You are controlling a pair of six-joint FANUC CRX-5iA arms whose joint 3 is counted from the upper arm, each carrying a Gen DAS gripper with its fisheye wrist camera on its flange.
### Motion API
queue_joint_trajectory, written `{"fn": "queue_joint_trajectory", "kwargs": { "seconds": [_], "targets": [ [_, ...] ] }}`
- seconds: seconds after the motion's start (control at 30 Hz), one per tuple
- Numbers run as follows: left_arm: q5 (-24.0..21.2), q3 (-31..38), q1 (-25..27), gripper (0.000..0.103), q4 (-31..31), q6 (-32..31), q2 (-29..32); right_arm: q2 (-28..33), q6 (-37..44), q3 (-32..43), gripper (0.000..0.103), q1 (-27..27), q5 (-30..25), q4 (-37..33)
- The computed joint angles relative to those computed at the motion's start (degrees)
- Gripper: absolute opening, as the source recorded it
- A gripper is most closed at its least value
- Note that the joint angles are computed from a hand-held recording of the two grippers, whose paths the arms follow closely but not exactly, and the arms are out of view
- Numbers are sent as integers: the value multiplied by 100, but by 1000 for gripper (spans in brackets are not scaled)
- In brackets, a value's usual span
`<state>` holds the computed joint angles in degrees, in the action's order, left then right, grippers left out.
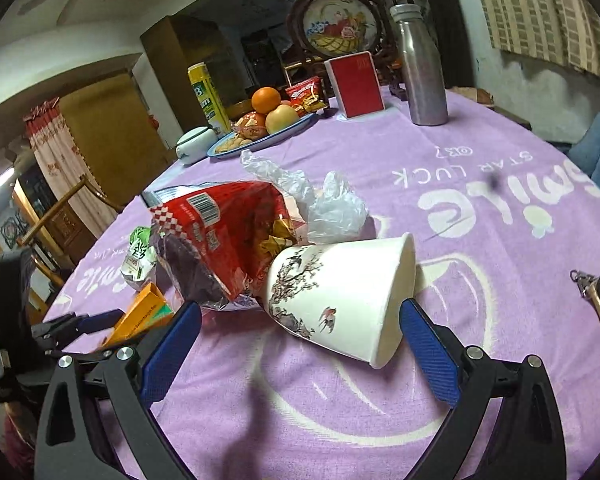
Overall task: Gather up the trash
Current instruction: 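Grasp the orange striped snack box with the left tool while the right tool grasps the white paper cup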
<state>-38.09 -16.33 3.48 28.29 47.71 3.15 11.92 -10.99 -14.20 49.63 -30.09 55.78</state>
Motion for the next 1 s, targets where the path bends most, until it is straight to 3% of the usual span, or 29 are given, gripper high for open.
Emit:
{"fn": "queue_joint_trajectory", "kwargs": {
  "seconds": [0.1,0.23,0.37,0.47,0.53,0.63,0.77,0.87,1.0],
  "targets": [
    [247,-377,156,67,403,-269,-253,-14,-51,-18,97,-12,49,-28],
    [373,-783,472,66,989,-531,-597,14,-1,35,97,33,-77,31],
    [518,-921,597,66,1029,-514,-728,82,202,153,97,111,-262,42],
    [595,-963,605,66,895,-412,-750,33,-35,-16,97,108,-131,629],
    [609,-985,619,66,830,-386,-759,-42,92,-149,97,80,389,768],
    [619,-1034,637,66,880,-440,-767,-14,1509,44,97,211,1038,-436],
    [625,-1075,666,66,995,-501,-776,82,1819,276,96,430,181,-445],
    [621,-1093,665,66,1081,-565,-751,-196,1848,98,96,469,117,-794],
    [675,-1091,631,67,1006,-501,-709,-362,848,-248,97,527,-455,239]
  ]
}}
